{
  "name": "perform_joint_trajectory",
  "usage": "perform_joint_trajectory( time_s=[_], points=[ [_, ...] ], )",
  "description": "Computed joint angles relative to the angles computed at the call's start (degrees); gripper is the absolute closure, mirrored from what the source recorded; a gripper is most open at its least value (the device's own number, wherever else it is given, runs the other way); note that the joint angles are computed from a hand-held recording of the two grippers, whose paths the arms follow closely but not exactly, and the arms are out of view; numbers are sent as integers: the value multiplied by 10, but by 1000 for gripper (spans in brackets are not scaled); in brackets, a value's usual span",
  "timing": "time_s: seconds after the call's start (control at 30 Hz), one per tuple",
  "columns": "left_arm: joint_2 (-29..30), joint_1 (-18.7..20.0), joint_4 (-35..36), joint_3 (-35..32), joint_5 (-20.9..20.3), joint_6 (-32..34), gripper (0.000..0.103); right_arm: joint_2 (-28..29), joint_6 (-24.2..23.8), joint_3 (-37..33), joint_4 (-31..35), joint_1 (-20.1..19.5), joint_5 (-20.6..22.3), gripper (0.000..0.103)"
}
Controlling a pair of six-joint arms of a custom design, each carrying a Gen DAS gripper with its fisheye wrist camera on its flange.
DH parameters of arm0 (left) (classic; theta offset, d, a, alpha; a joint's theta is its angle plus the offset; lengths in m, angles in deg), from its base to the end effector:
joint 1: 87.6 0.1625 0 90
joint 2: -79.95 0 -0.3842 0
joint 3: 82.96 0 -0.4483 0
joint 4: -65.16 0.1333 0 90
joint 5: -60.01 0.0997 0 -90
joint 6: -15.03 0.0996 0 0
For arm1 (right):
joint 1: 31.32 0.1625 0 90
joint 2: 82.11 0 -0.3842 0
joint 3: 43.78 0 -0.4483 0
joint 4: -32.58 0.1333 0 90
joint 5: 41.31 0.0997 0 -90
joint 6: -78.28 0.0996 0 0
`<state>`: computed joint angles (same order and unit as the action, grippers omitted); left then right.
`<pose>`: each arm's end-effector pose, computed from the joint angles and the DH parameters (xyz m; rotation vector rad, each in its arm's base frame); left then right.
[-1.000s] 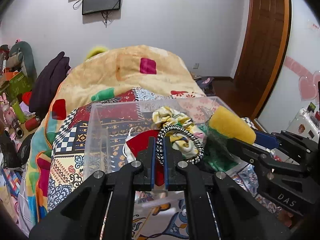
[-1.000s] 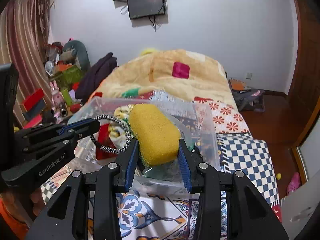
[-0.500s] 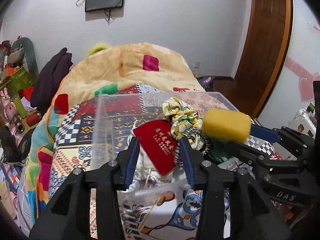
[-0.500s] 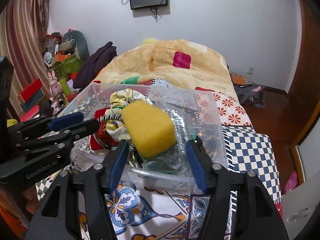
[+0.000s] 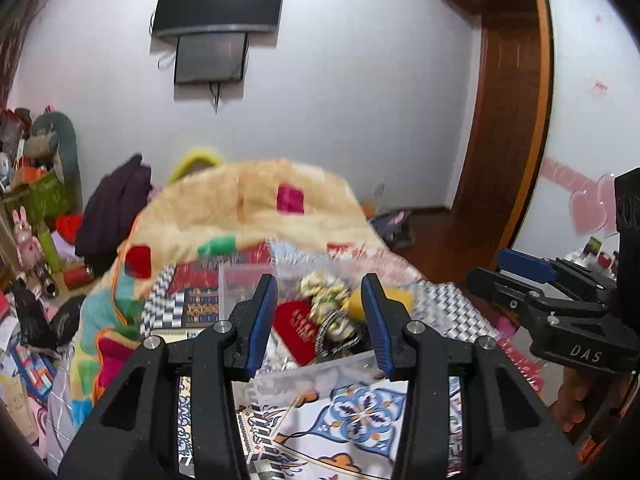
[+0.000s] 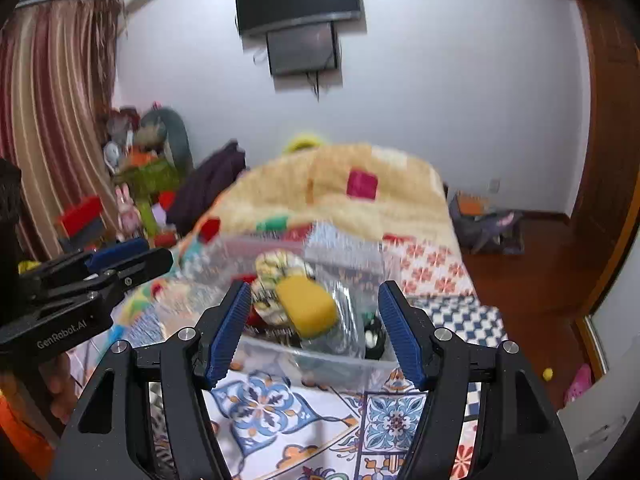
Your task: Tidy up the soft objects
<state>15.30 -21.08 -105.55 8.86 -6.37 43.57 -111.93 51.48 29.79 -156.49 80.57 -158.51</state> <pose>-0.1184 -0.7074 0.3310 0.8388 2.3060 -1.2073 0.3748 -0.6973 0.0751 0.7037 -2.2848 1.2173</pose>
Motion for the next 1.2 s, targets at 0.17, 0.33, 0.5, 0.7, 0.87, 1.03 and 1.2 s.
perform_joint_trajectory(
  time_s=[0.17, 0.33, 0.5, 0.7, 0.87, 1.03, 1.2],
  points=[
    [-34, -22, -45, 40, -9, 18, 45, -27, -8, 37, -50, 13, 24, 39],
    [-57, -36, -71, 69, -15, 28, 26, -39, -24, 60, -95, 22, 37, 27],
    [-71, -42, -89, 88, -18, 27, 10, -41, -33, 72, -124, 24, 43, 19],
    [-74, -42, -104, 97, -18, 30, 3, -33, -43, 74, -154, 21, 49, 3],
    [-74, -40, -103, 100, -18, 29, 3, -33, -42, 75, -155, 20, 46, 2],
    [-73, -40, -107, 102, -17, 32, 3, -40, -42, 90, -162, 21, 49, 2],
    [-74, -41, -109, 104, -16, 33, 3, -44, -46, 99, -166, 22, 51, 2]
  ],
)
